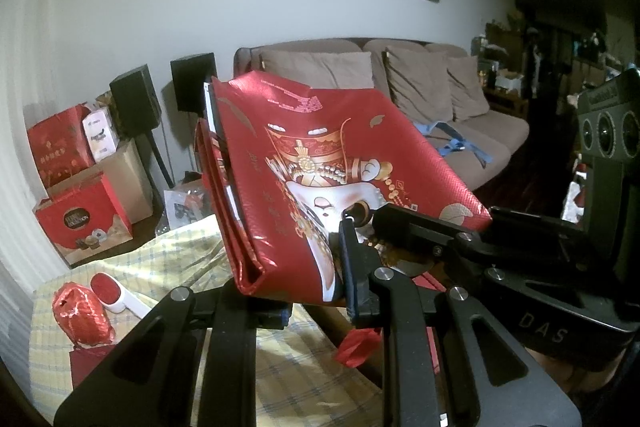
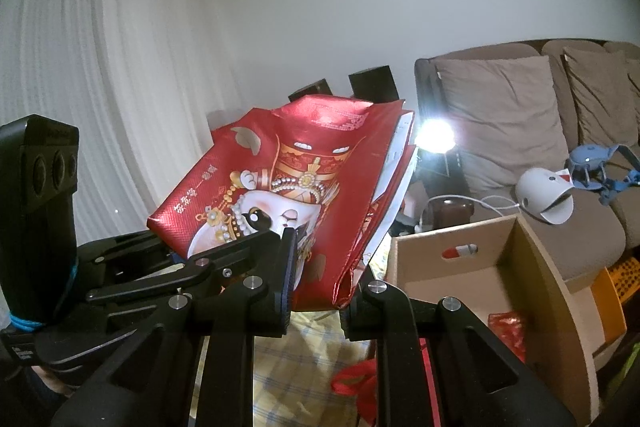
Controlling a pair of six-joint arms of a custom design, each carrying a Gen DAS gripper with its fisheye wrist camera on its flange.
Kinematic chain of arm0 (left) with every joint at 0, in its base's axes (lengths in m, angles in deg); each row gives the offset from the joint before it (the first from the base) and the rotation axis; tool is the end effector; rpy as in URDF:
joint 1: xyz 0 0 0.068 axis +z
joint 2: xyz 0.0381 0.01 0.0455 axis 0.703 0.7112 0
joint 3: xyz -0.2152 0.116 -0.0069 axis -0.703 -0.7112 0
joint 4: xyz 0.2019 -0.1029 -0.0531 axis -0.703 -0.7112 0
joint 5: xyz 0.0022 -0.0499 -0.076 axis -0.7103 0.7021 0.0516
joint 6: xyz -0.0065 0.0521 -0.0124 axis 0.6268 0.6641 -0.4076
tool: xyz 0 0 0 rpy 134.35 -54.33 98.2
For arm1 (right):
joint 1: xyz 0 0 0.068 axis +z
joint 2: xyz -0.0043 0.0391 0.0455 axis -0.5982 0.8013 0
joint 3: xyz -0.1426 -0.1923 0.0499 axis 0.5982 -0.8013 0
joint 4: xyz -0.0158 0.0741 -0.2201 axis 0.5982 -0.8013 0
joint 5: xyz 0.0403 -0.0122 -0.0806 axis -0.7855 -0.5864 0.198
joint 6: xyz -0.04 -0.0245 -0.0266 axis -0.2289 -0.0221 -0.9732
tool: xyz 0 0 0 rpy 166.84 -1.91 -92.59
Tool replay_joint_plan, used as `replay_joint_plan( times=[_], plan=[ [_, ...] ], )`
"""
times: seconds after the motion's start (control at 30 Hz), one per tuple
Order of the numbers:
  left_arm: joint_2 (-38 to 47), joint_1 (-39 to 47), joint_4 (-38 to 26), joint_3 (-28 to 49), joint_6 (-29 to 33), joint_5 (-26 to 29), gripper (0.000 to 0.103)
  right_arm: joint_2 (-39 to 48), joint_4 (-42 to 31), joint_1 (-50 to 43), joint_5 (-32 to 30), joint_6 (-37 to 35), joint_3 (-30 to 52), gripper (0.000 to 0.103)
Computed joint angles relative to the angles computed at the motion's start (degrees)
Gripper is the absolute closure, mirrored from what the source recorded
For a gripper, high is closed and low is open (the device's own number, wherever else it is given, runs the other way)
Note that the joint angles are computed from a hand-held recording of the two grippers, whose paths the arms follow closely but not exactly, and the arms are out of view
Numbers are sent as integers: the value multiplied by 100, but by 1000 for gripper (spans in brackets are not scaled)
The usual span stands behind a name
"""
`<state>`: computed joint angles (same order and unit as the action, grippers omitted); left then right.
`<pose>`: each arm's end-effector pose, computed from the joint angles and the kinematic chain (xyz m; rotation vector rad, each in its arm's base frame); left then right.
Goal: Organize objects
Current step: 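Carry the red printed bag with both tools toward the cardboard box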
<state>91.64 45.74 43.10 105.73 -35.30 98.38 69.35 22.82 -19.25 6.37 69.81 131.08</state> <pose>0.3269 -0.0131 0.2884 0.7236 1.9784 -0.3577 0.2855 0.0904 0.2374 0.0137 1.8890 0.4424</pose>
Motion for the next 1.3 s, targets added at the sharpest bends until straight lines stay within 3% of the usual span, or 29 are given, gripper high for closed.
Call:
replay_joint_plan(
  times=[1.3],
  plan=[
    [159,-781,270,103,-373,-320,85,-548,-265,-420,334,118,-308,86]
  ],
)
